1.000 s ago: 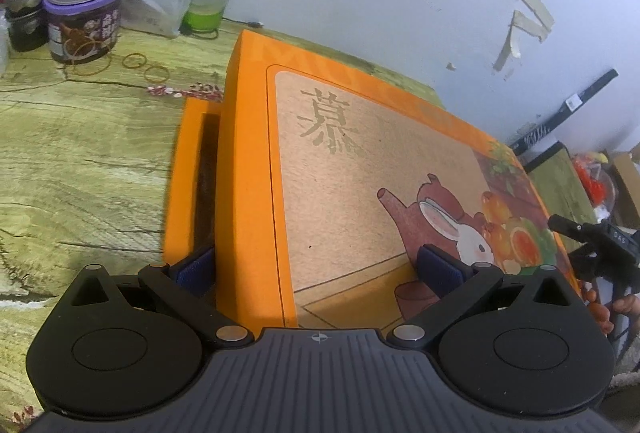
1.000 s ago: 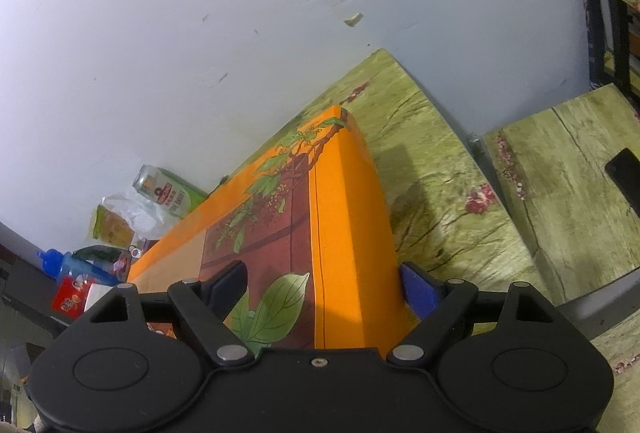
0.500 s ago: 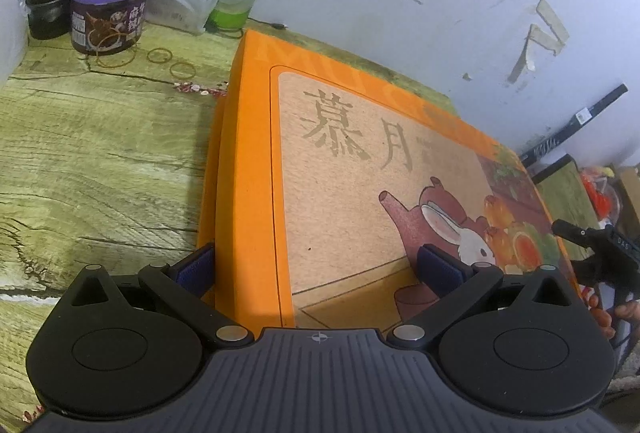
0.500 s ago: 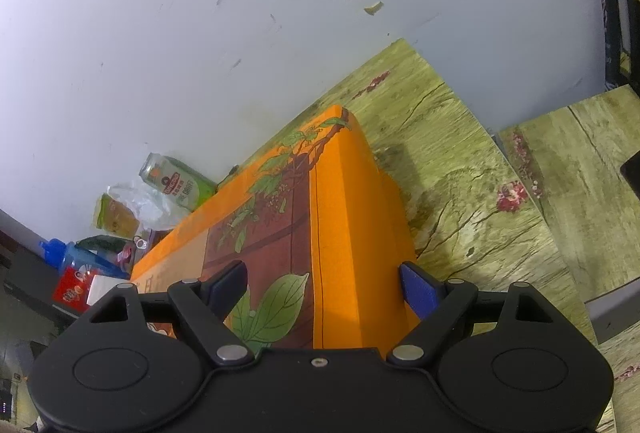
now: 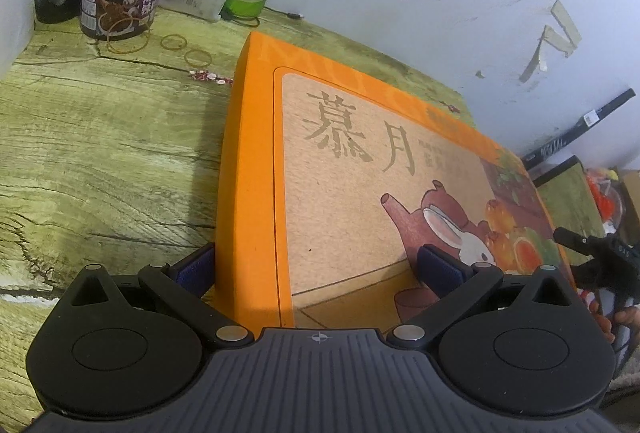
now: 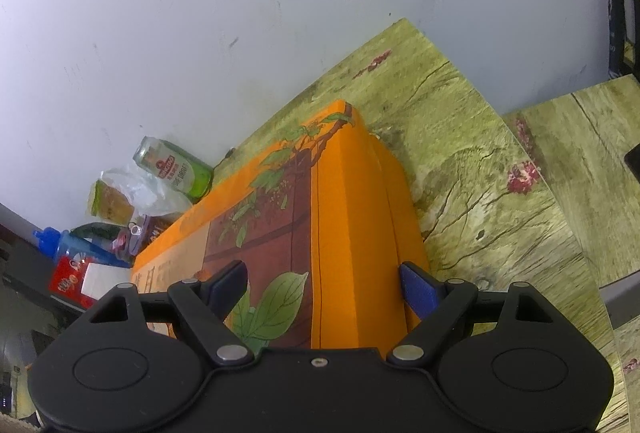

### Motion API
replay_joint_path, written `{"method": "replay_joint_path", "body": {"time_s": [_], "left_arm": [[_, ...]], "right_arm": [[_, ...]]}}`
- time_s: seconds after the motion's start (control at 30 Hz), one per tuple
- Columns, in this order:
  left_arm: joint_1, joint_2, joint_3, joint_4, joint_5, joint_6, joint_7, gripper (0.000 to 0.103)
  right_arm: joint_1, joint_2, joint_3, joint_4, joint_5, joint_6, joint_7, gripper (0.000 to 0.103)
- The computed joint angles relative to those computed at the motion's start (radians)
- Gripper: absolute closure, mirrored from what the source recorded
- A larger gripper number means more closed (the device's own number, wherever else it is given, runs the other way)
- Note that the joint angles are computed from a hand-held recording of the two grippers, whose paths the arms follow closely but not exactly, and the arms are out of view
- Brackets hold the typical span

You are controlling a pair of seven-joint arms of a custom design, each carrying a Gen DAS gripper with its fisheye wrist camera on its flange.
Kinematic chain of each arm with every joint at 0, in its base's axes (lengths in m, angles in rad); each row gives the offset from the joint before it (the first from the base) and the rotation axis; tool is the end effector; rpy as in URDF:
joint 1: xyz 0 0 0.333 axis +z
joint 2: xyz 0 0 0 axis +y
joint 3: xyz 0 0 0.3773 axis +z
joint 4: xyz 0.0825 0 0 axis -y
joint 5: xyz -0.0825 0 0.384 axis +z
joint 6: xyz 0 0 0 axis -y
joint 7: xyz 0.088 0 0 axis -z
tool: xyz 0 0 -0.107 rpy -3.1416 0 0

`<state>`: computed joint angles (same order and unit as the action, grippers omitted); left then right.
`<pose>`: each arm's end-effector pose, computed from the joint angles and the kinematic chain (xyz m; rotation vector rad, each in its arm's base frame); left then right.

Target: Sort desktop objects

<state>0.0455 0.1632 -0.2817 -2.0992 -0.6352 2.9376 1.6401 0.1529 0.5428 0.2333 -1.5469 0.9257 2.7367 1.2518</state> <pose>0.6114 -0.0989 0.4743 -2.2642 1.6787 -1.0734 0.7339 0.2222 0.4536 -1.4780 1.6737 0.1598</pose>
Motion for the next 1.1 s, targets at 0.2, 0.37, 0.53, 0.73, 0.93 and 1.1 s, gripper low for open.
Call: {"method": "replay_joint_path", "body": {"time_s": [0.2, 0.37, 0.53, 0.73, 0.93, 1.1], "left_arm": [[0.001, 0.004, 0.000, 0.001, -0.001, -0.001, -0.003, 0.000], [0.001, 0.006, 0.001, 0.003, 0.012, -0.005, -0.018, 0.000], [-0.002, 0.007, 0.005, 0.006, 0.030, -0.011, -0.037, 0.000], [-0.005, 0.010, 0.009, 0.009, 0.061, -0.017, -0.062, 0.000], [-0.007, 0.016, 0.012, 0.010, 0.098, -0.025, -0.098, 0.000], [-0.002, 0.018, 0.007, 0.010, 0.105, -0.023, -0.105, 0.000]], "right_arm": [[0.004, 0.003, -0.005, 0.006, -0.012, -0.004, 0.013, 0.021], [0.007, 0.008, -0.010, 0.014, -0.029, -0.007, 0.029, 0.021], [0.007, 0.009, -0.008, 0.014, -0.034, -0.003, 0.040, 0.021], [0.016, 0.013, -0.024, 0.021, -0.066, -0.011, 0.081, 0.021], [0.020, 0.011, -0.031, 0.012, -0.098, -0.015, 0.121, 0.021], [0.017, 0.011, -0.029, 0.010, -0.109, -0.016, 0.129, 0.021]]}}
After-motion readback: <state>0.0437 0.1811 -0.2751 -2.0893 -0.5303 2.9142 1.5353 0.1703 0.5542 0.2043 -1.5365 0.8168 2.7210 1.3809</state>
